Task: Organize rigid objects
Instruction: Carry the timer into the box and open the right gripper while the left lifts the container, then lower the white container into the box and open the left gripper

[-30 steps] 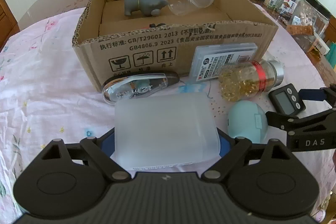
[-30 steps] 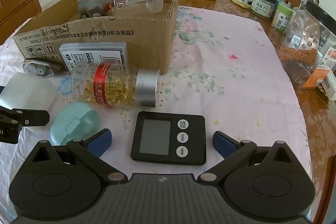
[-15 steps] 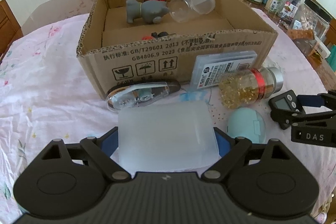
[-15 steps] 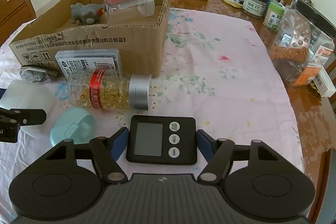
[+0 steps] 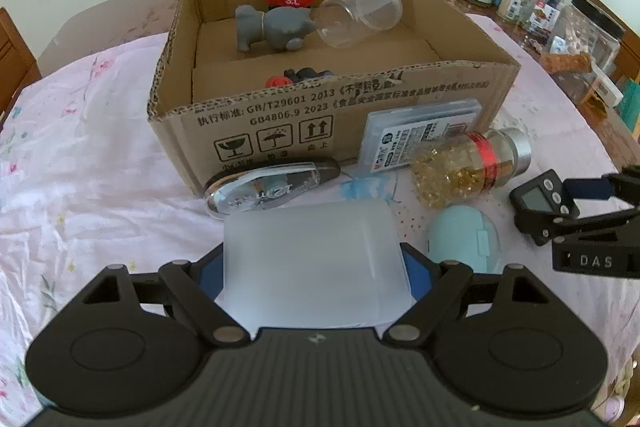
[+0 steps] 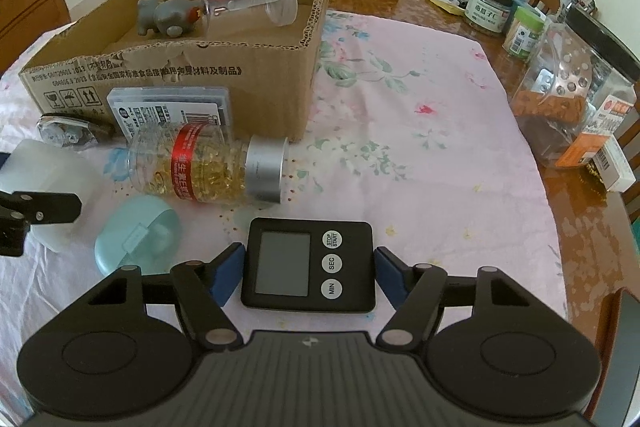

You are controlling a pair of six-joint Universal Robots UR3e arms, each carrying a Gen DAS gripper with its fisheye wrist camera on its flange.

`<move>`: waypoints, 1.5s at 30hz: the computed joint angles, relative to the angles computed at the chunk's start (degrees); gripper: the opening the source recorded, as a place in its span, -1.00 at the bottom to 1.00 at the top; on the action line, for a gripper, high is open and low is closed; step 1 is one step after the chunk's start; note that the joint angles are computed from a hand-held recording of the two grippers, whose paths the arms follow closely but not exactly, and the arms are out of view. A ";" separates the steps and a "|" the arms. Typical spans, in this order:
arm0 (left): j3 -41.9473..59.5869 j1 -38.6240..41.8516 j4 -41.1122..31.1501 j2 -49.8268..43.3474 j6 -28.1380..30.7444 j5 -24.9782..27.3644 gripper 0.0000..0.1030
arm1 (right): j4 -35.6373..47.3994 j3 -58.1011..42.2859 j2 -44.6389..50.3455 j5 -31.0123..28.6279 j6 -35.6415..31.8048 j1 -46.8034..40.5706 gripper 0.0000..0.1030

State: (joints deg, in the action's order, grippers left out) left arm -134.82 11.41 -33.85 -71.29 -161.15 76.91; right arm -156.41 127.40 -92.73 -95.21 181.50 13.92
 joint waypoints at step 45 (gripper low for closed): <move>14.87 16.57 -30.20 17.65 9.85 -8.14 0.65 | 17.07 -41.07 19.42 16.73 -22.12 -3.88 1.00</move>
